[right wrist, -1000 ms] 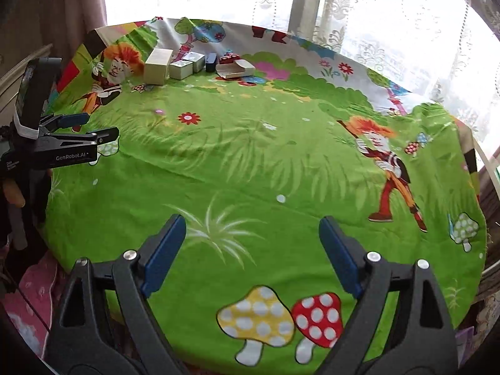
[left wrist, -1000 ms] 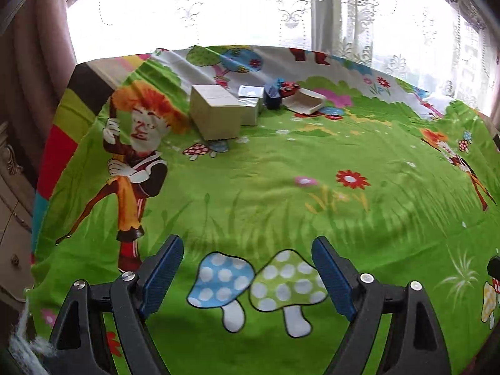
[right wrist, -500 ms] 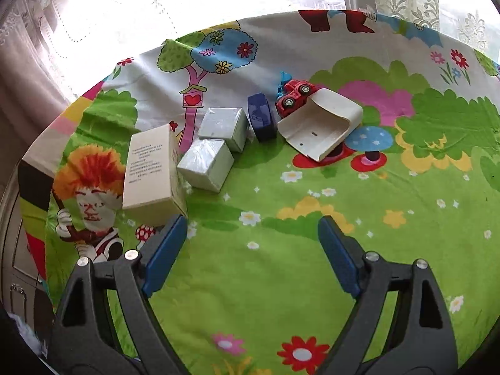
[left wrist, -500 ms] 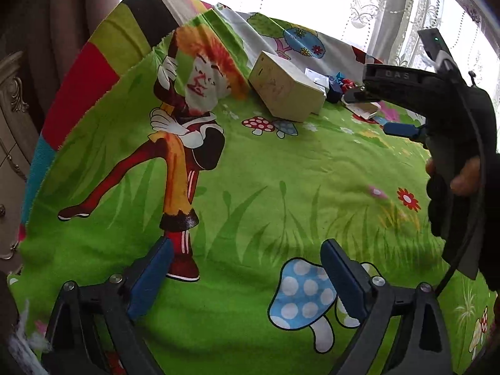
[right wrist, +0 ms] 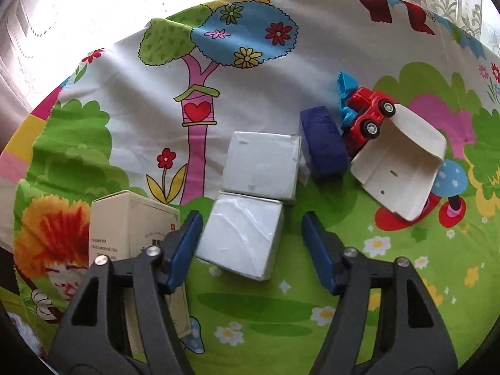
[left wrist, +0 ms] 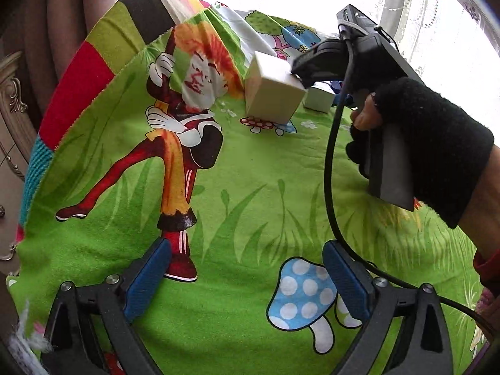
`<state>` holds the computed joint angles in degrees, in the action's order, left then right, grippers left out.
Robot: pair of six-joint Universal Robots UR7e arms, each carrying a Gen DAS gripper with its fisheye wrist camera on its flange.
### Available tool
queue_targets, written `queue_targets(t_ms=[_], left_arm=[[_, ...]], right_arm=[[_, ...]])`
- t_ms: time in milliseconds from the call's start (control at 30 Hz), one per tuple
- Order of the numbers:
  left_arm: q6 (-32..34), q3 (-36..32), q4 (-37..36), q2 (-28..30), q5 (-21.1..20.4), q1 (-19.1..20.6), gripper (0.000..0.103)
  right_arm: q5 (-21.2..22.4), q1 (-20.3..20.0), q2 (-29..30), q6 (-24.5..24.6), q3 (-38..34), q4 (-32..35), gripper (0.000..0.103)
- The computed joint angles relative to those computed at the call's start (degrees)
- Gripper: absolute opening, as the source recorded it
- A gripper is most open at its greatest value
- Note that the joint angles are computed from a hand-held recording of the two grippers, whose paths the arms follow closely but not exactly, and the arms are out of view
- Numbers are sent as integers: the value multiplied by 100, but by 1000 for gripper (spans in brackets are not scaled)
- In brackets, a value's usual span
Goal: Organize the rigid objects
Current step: 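Move both open grippers back over the remaining boxes on the bed, then grasp the white cube box with the right gripper while the left gripper approaches the cream box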
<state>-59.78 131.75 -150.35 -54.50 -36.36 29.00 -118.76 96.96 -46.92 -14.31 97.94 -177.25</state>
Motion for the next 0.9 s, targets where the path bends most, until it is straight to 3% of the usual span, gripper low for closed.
queue_targets(t_ms=[133,267,333,400,500,700,800,900], left_arm=[[-13,-7,21,9,-13,-15,99],[-2,-17,30,14,-34,-23,100],[49,-14,28,0,-46,4,101],[88,-26,6,15,-57,18,102],[67,-54,90,27,-53,26,103],[55,-127,356,13,-61,32,103],[-57,-334,923,40,-99,56,103],[-1,-563,965,117,-231,175,103]], right_arm=[[230,-146,-600,-823,616,143,43],[541,-408,-1744,-1889,1845,-189,43],[597,-585,-2335,-2315,2303,99,44],[477,-732,-2785,-2763,2685,226,44],[87,-895,-3058,-3521,3156,-285,44],[905,-1431,-3493,-3633,3475,-481,47],[942,-1369,-3453,-3549,3557,-734,47],[866,-1320,-3304,-3640,3614,-1078,44]])
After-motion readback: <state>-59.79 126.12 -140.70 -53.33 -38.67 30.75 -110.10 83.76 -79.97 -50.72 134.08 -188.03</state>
